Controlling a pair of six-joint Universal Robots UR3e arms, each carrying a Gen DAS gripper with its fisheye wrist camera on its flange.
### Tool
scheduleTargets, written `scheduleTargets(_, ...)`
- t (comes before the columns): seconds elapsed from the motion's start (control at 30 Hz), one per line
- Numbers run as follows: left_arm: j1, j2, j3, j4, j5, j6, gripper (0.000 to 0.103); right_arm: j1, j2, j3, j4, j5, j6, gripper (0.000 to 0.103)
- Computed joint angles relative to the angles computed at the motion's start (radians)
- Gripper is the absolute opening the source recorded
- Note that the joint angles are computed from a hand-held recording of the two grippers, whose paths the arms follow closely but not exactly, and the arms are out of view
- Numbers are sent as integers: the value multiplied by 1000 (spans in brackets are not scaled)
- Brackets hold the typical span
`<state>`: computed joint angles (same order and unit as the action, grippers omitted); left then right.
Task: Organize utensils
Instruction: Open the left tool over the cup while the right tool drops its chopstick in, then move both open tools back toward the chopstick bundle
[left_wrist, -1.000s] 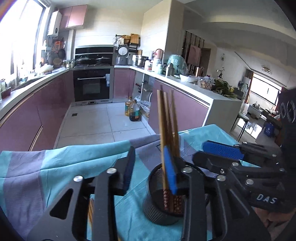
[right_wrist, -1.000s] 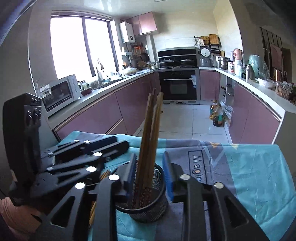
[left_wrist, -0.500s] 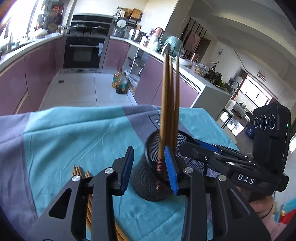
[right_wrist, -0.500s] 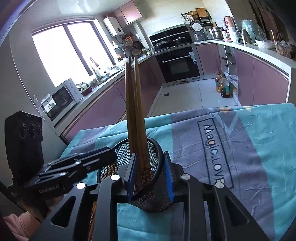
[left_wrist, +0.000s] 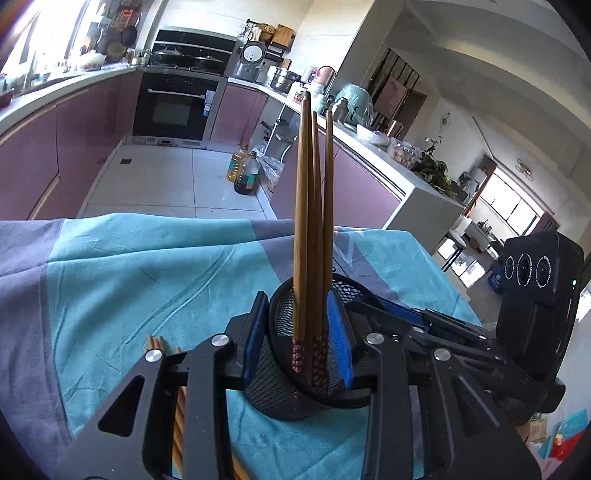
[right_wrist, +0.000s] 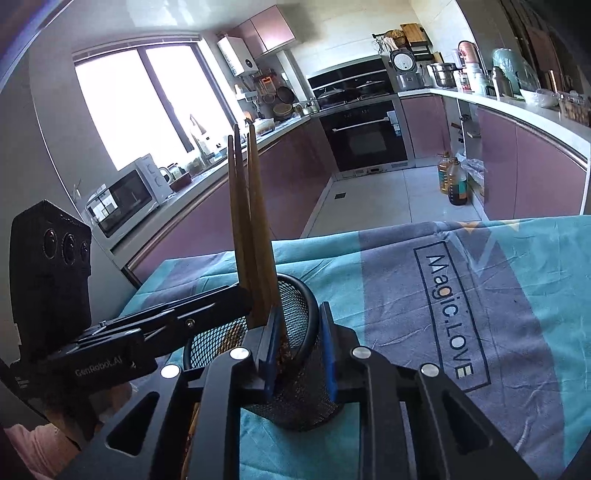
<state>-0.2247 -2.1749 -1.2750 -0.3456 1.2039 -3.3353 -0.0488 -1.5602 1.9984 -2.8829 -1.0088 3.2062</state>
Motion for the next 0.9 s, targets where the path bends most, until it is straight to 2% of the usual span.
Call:
scheduleTargets(0.03, -2, 11, -14, 13, 18, -2, 32, 2, -17, 14, -8, -19, 1, 31)
scheduleTargets(0.1, -15, 40, -36, 24, 66, -8, 41, 1, -57, 40, -18, -40, -1, 34)
scheduleTargets(0.13, -12, 66, -70, 38, 81, -7, 53, -1, -89, 58, -18, -48, -5, 34)
scheduleTargets(0.17, -6, 93, -107, 55, 97, -6, 60, -3, -123, 77, -15, -56, -13, 36)
scheduleTargets(0.3, -7, 210, -263, 102, 221, 56, 64, -1, -260, 147, 20, -58, -64, 39)
scheduleTargets(0.33, -5, 238, -306, 114, 245, 73, 67, 7, -290, 161, 42, -51, -85, 39)
scheduleTargets(0.4, 5, 286, -370, 110, 263, 96, 72, 32, -310, 168, 80, -38, -116, 40)
scheduleTargets(0.5, 20, 347, -470, 110, 273, 128, 72, 99, -275, 157, 125, -37, -142, 40)
scheduleTargets(0.67, 34, 390, -590, 104, 247, 151, 64, 244, -110, 103, 101, -113, -107, 40)
scheduleTargets(0.9, 44, 419, -698, 115, 224, 181, 55, 329, 10, 32, 126, -177, -65, 39)
